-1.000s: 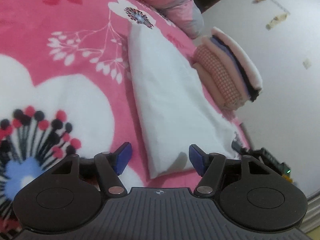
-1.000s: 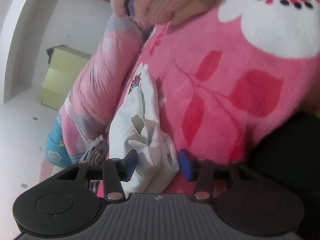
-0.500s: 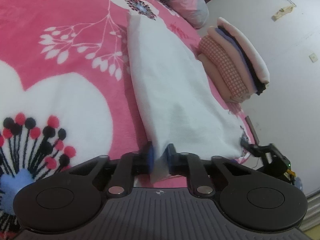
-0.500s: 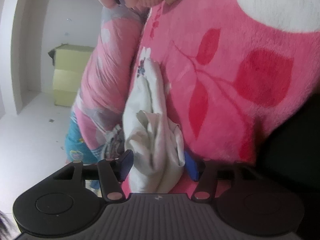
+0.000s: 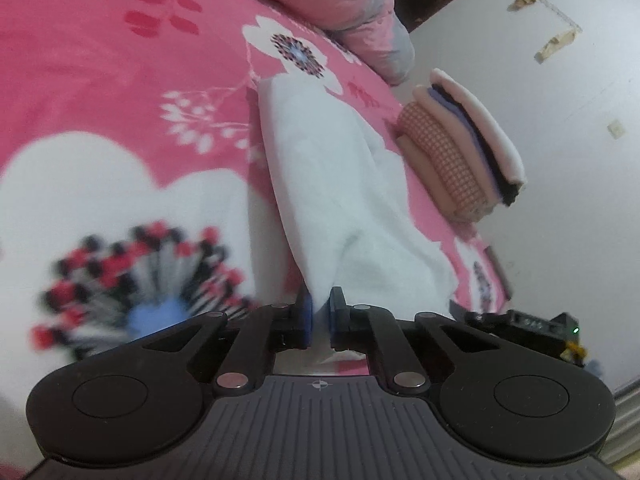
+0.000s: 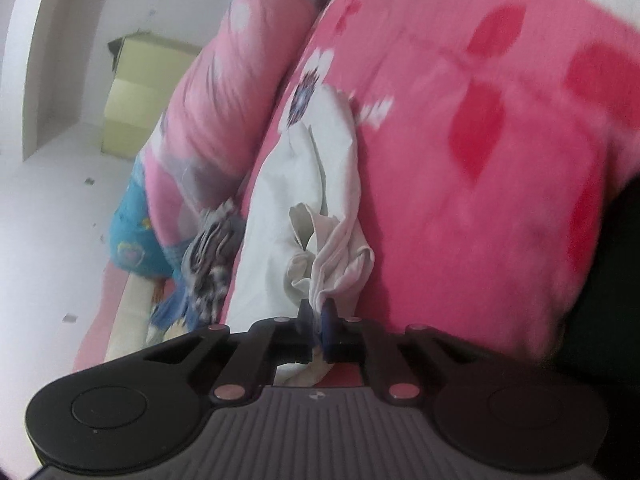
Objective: Fold clothes
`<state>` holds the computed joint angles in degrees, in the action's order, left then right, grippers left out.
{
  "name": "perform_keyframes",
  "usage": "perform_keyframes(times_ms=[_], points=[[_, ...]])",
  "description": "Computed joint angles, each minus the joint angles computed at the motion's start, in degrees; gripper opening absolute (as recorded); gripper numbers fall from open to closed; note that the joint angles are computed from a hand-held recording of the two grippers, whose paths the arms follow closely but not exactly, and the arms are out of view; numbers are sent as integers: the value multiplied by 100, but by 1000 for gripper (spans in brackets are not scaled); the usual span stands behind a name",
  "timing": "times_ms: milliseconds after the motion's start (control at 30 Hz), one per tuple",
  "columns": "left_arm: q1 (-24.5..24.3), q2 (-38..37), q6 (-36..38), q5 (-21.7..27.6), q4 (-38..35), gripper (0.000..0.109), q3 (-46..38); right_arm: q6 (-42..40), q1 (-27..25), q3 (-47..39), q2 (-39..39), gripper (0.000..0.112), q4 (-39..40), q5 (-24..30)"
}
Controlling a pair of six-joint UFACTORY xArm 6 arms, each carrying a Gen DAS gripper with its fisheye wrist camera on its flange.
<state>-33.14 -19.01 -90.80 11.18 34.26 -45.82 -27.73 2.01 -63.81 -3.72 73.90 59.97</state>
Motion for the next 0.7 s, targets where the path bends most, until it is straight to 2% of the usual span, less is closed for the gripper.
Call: perform_keyframes(times_ms=[67, 100, 167, 233, 300, 333, 433, 567, 633, 700], points=[[-81, -88, 92, 179, -2, 11, 94, -89, 24, 153, -103, 5, -53, -7], [-137, -66, 98, 391, 71, 19, 37, -55, 62, 213, -162, 8, -176, -174], [-257, -71, -6, 797, 376, 22, -74, 74, 134, 318, -282, 23, -422, -598], [-400, -133, -177, 1189, 790, 29, -175, -108, 159, 480, -532, 28, -420, -1088], [-669, -174, -338, 1988, 1266, 38, -418, -403, 212, 629, -811, 29, -435, -1659], [-808, -185, -393, 2368, 1475, 40, -533, -676, 243, 693, -939, 29, -363, -1882], [-1018, -224, -513, 2764, 1931, 48, -725, -1836, 468, 833, -1243, 28, 60, -2440], [-1254, 166, -370, 3246, 2509, 52, -1285, -3844, 1255, 944, -1393, 26, 542, -3269], [-1256, 506, -97, 3237, 2578, 52, -1607, -4499, 1712, 938, -1303, 17, 456, -3729], [-1220, 859, 204, 3076, 2587, 52, -1885, -4651, 1979, 920, -1159, 13, 172, -4010]])
